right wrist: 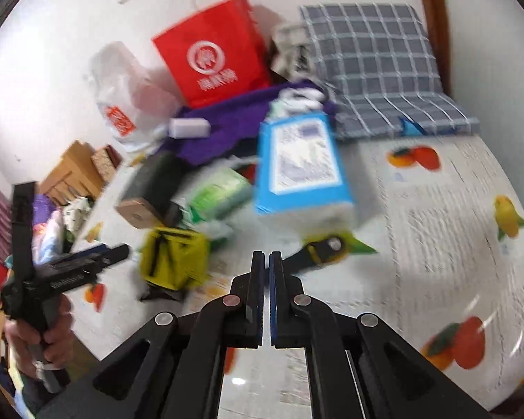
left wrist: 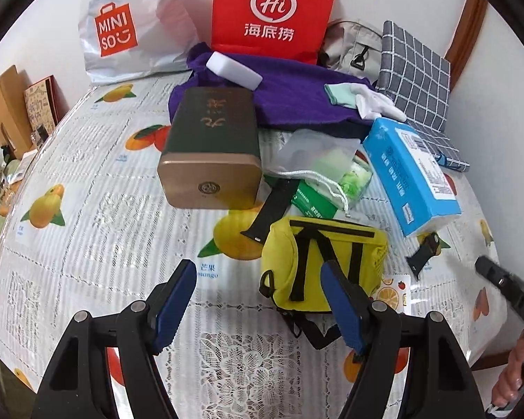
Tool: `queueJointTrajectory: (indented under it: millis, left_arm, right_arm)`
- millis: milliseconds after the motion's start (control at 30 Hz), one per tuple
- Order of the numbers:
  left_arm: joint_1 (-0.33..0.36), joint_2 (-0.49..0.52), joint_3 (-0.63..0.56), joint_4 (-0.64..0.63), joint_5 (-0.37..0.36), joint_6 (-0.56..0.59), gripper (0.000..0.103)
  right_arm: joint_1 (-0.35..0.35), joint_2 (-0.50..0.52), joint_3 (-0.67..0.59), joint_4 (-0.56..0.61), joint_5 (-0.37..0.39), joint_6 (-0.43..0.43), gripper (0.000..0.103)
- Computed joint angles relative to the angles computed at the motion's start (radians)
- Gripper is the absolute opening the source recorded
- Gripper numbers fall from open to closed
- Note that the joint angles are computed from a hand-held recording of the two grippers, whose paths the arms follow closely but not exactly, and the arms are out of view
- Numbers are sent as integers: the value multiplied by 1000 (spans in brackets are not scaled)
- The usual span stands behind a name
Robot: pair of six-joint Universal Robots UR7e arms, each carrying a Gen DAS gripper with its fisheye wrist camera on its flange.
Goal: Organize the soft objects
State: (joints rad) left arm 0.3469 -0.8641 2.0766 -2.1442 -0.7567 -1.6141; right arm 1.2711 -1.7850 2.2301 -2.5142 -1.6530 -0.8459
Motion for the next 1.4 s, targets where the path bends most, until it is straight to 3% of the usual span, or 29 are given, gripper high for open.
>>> queueJointTrajectory:
  millis: [133,267,333,433,533,667,767,833,867,900,1000,1167,1267,1333,1400]
  left_arm:
    - [12,9,-7,20,-15,-36,72]
    - [12,11,-5,34,-23,-55,72]
    - [11,10,-1,38,-29,-59,72]
    - [8,4,10,51,-40,-81,72]
    - [4,-3,24,46,-45,-95,72]
    - [1,-6,43,-1,-26,-71,72]
    - [5,2,57,-82,-2,-13,72]
    - [15,14,60,-138,0,37,72]
    - [22,24,56,-156,-1,65,72]
    - [28,33,51,-163,-2,82,72]
    - [47,53,45,-207,-8,127,72]
    - [60,65,56,-261,5,154,69]
    - [64,66,69,-319,12,195,52]
    - [70,70,83,-395,7,239,31]
    - [71,74,84,-411,8,248,31]
  right_arm:
    - [-25,27,10,-25,-35,-21,10]
    - [-21,69,52,-152,-68,-78,57]
    - [-19,98,55,-172,-85,-77,59]
    - [-25,132,32,-124,-66,-2,62]
    - [-12,161,36,-184,-52,47,75]
    - [27,225,61,-359,-115,106,75]
    - [59,276,91,-512,-176,92,75]
    - [77,313,107,-625,-228,52,69]
    - [83,329,119,-688,-251,27,60]
    - [78,329,126,-708,-244,7,57]
    - [56,301,118,-657,-208,-35,53]
    - [25,236,84,-483,-167,-32,42]
    - [12,209,77,-422,-154,-38,40]
    - [5,192,78,-401,-160,-53,38]
    - [10,185,79,-403,-194,-60,37]
